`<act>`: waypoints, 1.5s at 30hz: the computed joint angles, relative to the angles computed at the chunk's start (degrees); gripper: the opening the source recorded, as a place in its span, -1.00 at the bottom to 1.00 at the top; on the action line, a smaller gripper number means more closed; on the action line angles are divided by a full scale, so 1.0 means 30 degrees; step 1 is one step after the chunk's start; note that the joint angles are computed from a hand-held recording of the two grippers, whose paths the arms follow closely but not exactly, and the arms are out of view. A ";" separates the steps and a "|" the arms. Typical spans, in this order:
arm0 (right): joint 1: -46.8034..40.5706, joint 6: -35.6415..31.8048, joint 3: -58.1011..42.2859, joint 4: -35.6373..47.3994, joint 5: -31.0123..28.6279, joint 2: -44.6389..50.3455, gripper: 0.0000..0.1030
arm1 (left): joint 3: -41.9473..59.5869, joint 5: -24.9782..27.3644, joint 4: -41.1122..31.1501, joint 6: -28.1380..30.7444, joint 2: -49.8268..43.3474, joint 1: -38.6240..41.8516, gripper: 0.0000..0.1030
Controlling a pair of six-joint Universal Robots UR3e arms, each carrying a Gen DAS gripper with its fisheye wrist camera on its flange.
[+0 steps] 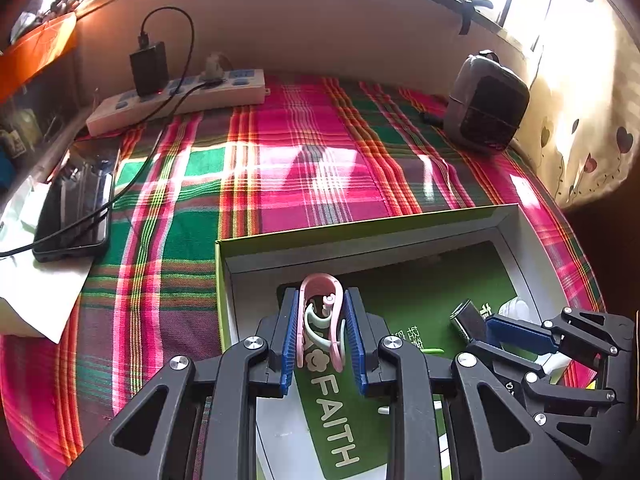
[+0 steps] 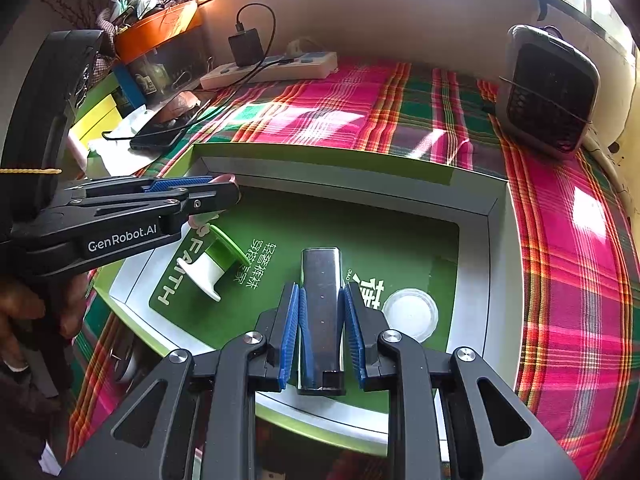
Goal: Organize rigid objects
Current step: 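Carry the pink clip in the left gripper into the tray while the right carries the grey bar, then open the left gripper releasing the pink clip in the tray while the right releases the grey bar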
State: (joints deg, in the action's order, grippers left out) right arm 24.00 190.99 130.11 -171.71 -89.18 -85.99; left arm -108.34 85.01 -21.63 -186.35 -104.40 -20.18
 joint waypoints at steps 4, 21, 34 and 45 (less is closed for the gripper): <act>0.0007 0.0087 0.0042 -0.0089 -0.0006 0.0018 -0.53 | 0.0011 -0.0035 -0.0007 -0.0045 -0.0007 0.0020 -0.57; 0.0052 0.0337 0.0150 -0.0278 -0.0229 -0.0165 -0.53 | -0.0140 -0.0092 -0.0045 -0.0190 0.0174 0.0037 -0.48; 0.0129 0.0532 0.0457 -0.0442 -0.0388 -0.0506 -0.44 | -0.0138 0.0265 -0.0286 -0.0458 0.0384 -0.0217 -0.38; 0.0514 0.0939 0.0621 -0.0433 -0.0782 -0.0997 -0.28 | -0.1130 0.0453 -0.0270 -0.0640 0.1580 -0.0199 -0.33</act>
State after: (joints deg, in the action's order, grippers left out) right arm 25.54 193.80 131.97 -173.01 -91.53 -88.98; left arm -111.73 86.37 -22.44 -188.27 -99.66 -20.78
